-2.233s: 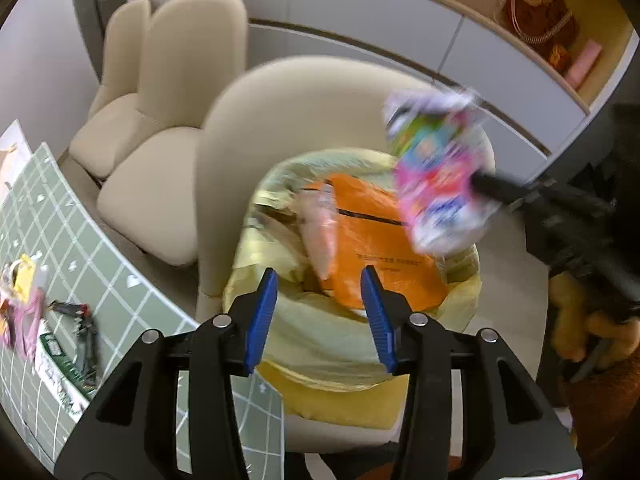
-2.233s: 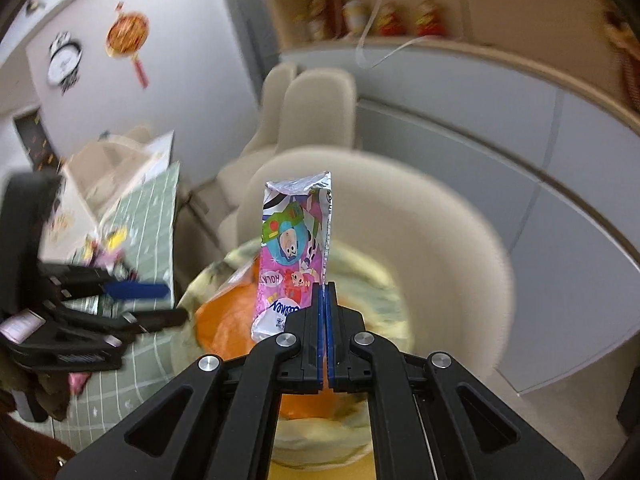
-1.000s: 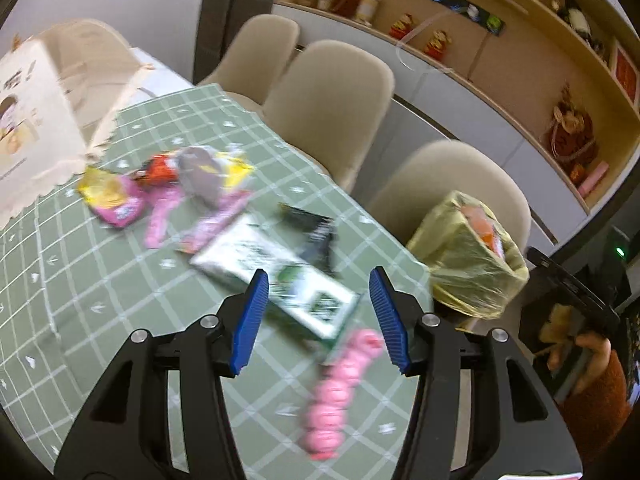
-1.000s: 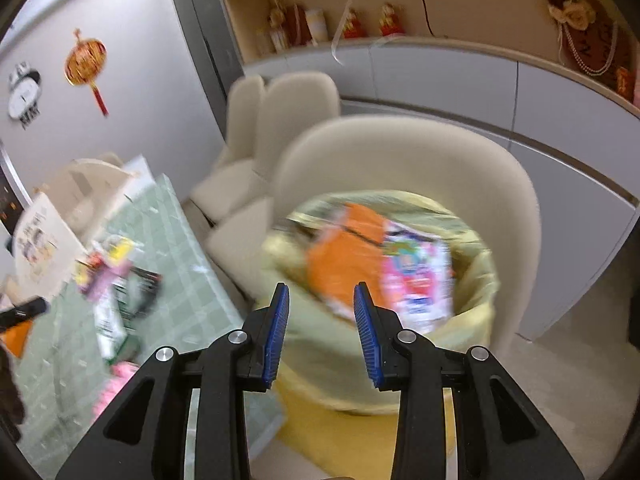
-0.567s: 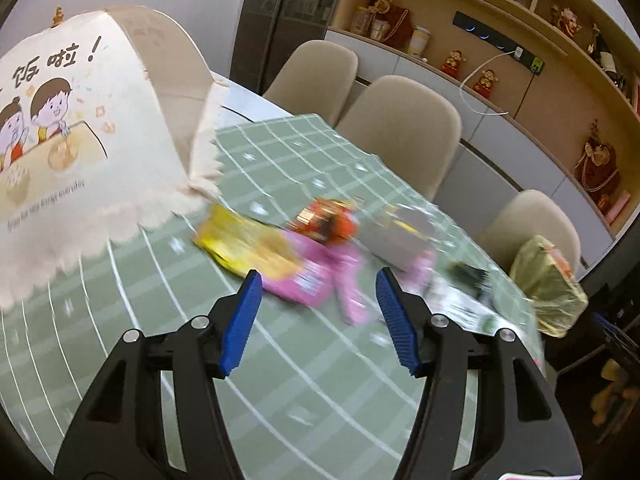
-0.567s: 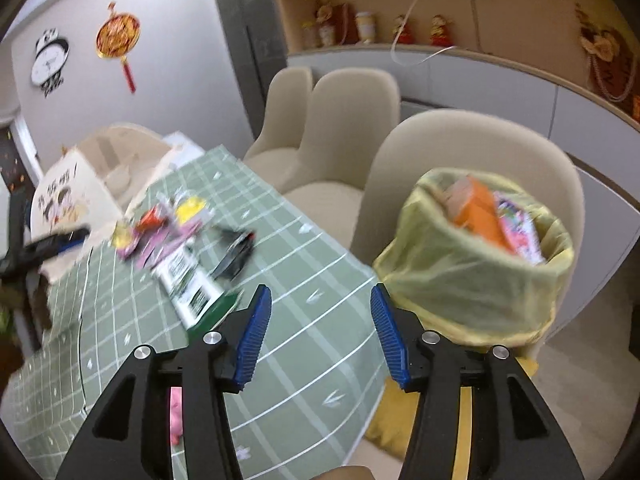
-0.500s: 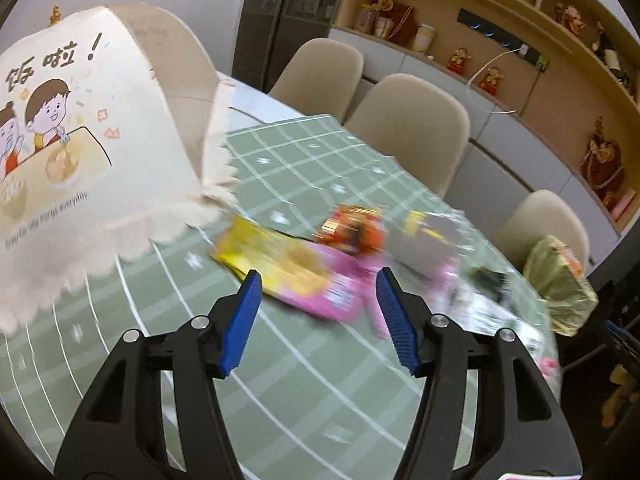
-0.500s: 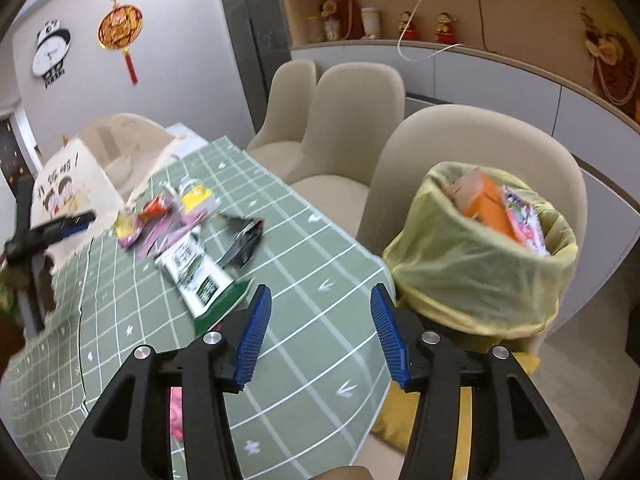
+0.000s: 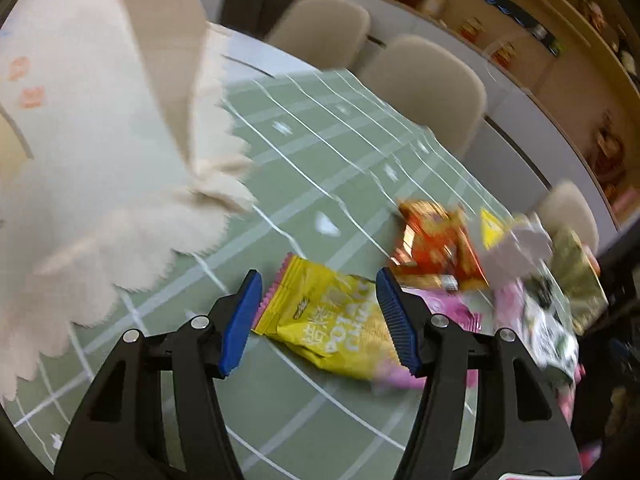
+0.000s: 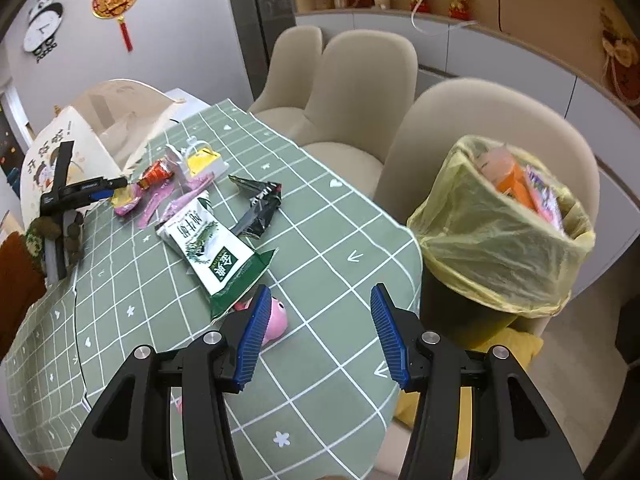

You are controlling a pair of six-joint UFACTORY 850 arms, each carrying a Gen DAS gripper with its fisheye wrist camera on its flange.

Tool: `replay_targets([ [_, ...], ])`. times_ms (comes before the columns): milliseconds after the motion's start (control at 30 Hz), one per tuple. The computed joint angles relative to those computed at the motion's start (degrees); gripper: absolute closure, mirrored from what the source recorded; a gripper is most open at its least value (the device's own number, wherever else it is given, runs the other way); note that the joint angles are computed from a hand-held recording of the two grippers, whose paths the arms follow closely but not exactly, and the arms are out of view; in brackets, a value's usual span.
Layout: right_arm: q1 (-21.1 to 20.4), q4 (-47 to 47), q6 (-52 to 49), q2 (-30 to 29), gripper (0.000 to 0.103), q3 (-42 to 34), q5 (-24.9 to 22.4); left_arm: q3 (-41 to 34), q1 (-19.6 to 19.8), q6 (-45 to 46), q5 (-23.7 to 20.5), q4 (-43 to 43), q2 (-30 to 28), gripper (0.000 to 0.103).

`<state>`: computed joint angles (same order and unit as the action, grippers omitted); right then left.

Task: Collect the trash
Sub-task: 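Grasp the white milk carton with the right tool while the left tool grasps the yellow chip bag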

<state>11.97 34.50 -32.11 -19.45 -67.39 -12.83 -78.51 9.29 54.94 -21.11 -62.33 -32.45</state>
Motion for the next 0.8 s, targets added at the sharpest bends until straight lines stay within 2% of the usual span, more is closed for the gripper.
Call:
replay_targets([
  [67,0.57,-5.03,5.32,-1.16,0.054,-1.15,-0.73,1.35,-0.29,3.13,-1.66,-1.59,1.02,0.047],
  [100,0.96,-4.73,4.73,-1.67,0.054,-1.61,-1.15,2.65,-0.64,4.61,-2.44,-1.86,2.04,0.047],
  [167,1.58,-2.28,1.05,-2.37,0.054,-2.26,-1.94,4.99,-1.30,6.64,-3.32,-3.08,3.99,0.047],
  [267,2.77,-1.09,-4.44,-3.88,0.054,-4.20,-4.31,9.35,-1.84,11.86,-7.41,-7.95,7.33,0.047],
  [333,3.47,-1.46,-6.11,-4.62,0.054,-5.35,-4.93,11.61,-2.47,12.93,-9.63,-9.01,9.14,0.047],
  [433,4.16,1.31,-11.71,-6.51,0.054,-7.93,-6.04,14.61,-3.99,11.91,-10.57,-8.83,11.61,0.047],
  [533,4.46,4.67,-18.18,-9.24,0.054,-11.66,-8.62,16.93,-5.43,10.42,-9.47,-8.68,13.87,0.047],
  [600,4.54,6.69,-22.23,-11.78,0.054,-15.26,-12.49,18.38,-6.27,9.27,-7.65,-9.11,15.36,0.047],
  [733,5.84,3.75,-24.66,-16.31,0.054,-21.08,-14.90,21.95,-8.76,0.95,0.64,-4.64,19.49,0.047],
  [800,6.42,0.62,-23.60,-18.53,0.054,-23.76,-16.29,23.62,-9.41,-4.12,2.91,-1.95,21.53,0.047],
])
